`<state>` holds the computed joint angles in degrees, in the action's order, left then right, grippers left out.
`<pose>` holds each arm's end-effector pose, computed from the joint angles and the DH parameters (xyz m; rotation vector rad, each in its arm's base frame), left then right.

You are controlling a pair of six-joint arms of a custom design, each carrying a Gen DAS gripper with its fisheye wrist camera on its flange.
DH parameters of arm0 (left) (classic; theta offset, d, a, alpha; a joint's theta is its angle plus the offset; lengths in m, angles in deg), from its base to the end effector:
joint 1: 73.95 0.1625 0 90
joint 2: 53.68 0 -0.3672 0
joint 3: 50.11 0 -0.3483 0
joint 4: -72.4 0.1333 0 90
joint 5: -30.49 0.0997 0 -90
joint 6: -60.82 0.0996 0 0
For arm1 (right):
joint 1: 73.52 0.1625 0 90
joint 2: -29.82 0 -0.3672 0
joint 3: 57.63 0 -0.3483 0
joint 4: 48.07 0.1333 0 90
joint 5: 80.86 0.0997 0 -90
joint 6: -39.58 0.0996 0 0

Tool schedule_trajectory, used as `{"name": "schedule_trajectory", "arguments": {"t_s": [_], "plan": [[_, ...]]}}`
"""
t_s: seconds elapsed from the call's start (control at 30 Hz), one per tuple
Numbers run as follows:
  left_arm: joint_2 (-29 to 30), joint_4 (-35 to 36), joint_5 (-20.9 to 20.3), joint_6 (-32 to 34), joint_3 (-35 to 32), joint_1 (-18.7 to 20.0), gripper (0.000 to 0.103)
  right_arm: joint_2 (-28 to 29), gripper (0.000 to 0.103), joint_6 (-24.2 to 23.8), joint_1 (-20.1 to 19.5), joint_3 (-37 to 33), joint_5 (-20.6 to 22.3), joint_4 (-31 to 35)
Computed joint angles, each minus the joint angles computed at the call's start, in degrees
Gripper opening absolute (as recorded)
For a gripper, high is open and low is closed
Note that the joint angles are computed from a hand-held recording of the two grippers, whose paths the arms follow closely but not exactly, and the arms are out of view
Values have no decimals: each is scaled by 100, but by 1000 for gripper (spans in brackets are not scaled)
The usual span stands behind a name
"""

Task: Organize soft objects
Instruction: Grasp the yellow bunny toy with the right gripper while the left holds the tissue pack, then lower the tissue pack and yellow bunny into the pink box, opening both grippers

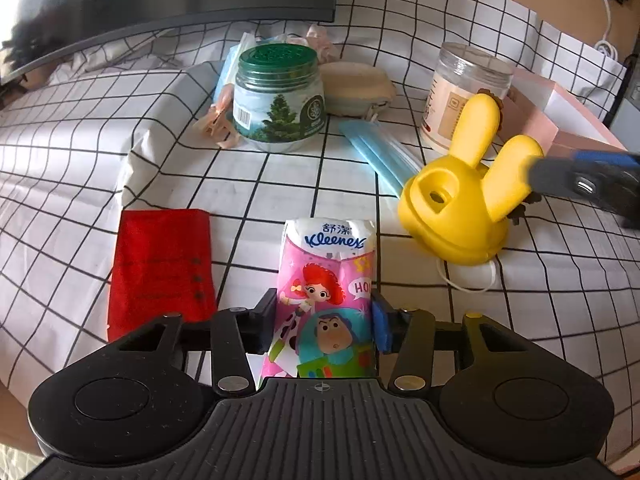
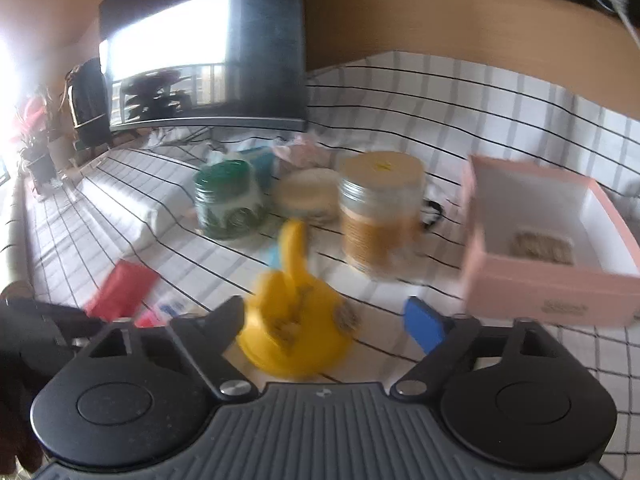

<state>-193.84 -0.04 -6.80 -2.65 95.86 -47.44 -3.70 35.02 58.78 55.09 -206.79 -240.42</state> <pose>-0.0234 -0.2492 0.2675 0.2326 2.2658 -0.7952 0.3884 -0.3156 -0.0118 0.8659 -2.4275 0.7681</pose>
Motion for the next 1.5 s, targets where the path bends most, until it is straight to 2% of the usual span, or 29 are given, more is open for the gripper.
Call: {"name": "schedule_trajectory", "arguments": {"t_s": [0.1,0.17,0.2,0.23,0.33,0.43,0.6,0.77,0.87,0.93,1.03,1.2,1.3,1.4,1.5], "plan": [[-155,36,-2,49,-11,-1,49,186,60,166,9,-432,13,658],[-199,32,-3,153,-44,19,49,285,44,208,-3,-653,-57,1051],[-205,37,-1,193,-62,20,49,314,25,273,-3,-745,-116,1239],[-199,59,-12,232,-93,-3,48,298,20,342,-14,-776,-136,1368],[-138,57,-89,404,-190,-155,48,69,18,334,25,-663,-109,1417],[40,-425,-332,959,-205,-271,48,-427,17,336,82,-341,-103,1491],[778,-2132,-998,2295,-33,-189,48,-1258,17,453,197,208,-764,1674],[1936,-4175,-1623,3434,186,-12,48,-2017,16,837,213,662,-1357,1990],[2618,-5096,-1850,3936,178,27,48,-2430,16,796,247,854,-1555,2029],[3059,-5645,-1881,4165,100,80,48,-2616,16,605,274,886,-1630,1891],[3684,-6380,-1815,4386,-166,282,48,-2703,16,25,309,762,-1743,1362],[4625,-7677,-1261,4922,-728,451,49,-2594,16,-1072,184,204,-1662,409],[5318,-8590,-967,5325,-1152,631,49,-2323,16,-1711,53,-339,-1505,-207],[5880,-9049,-1024,5593,-1677,915,49,-2094,16,-2051,-91,-865,-1244,-508],[6456,-9518,-1245,6082,-2222,1190,49,-1832,16,-2122,-246,-1395,-1027,-645]]}}
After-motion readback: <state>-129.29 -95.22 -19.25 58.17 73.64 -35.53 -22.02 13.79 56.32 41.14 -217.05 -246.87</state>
